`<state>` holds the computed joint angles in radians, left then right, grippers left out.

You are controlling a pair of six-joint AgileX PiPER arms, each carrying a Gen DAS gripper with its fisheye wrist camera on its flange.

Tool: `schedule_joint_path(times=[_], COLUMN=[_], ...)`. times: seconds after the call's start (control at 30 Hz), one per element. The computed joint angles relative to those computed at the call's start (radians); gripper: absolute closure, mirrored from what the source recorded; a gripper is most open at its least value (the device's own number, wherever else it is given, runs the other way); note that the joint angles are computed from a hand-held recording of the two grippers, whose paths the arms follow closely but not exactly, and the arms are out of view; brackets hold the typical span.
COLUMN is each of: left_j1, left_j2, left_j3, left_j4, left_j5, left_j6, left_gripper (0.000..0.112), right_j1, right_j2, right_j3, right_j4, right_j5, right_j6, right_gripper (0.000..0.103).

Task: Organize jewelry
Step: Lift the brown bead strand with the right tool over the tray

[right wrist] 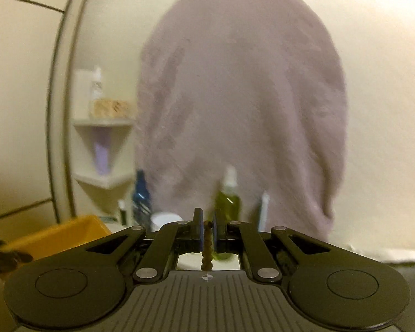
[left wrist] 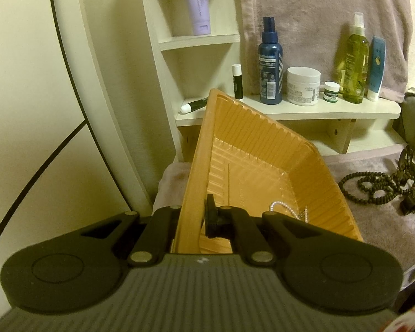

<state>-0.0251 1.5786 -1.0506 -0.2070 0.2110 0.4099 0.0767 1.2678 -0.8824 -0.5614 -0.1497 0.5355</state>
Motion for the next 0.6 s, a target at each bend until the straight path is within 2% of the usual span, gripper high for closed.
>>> schedule_joint_path(times=[0.13,0.2,0.37,0.6], left_j1=[0.004,0.005,0.01,0.01], left_j2=[0.002,0.002,0.004,0.004], left_j3=[-0.002,-0.002,-0.003,-0.004], left_j4=[-0.027,-0.033,-0.055,-0.053], left_j5=[0.002,0.003,0.006,0.008], left_j6=[0.025,0.031,0.056,0.056], left_gripper=[0.108,0.108,0.108,0.108], right_j1=[0.059,0.085,0.139,0.182], right_j2=[0.037,0.071,0.165,0.317], right_j3=[-0.077,-0.122,-0.199,-0.235], right_j4=[-0.128,-0.232,-0.349,-0.631], right_j5=[-0.028,-0.051,-0.081,-0.089], right_j6=[0.156,0.284,0.441,0.755], right_gripper=[0.097,0.097,0.097,0.097])
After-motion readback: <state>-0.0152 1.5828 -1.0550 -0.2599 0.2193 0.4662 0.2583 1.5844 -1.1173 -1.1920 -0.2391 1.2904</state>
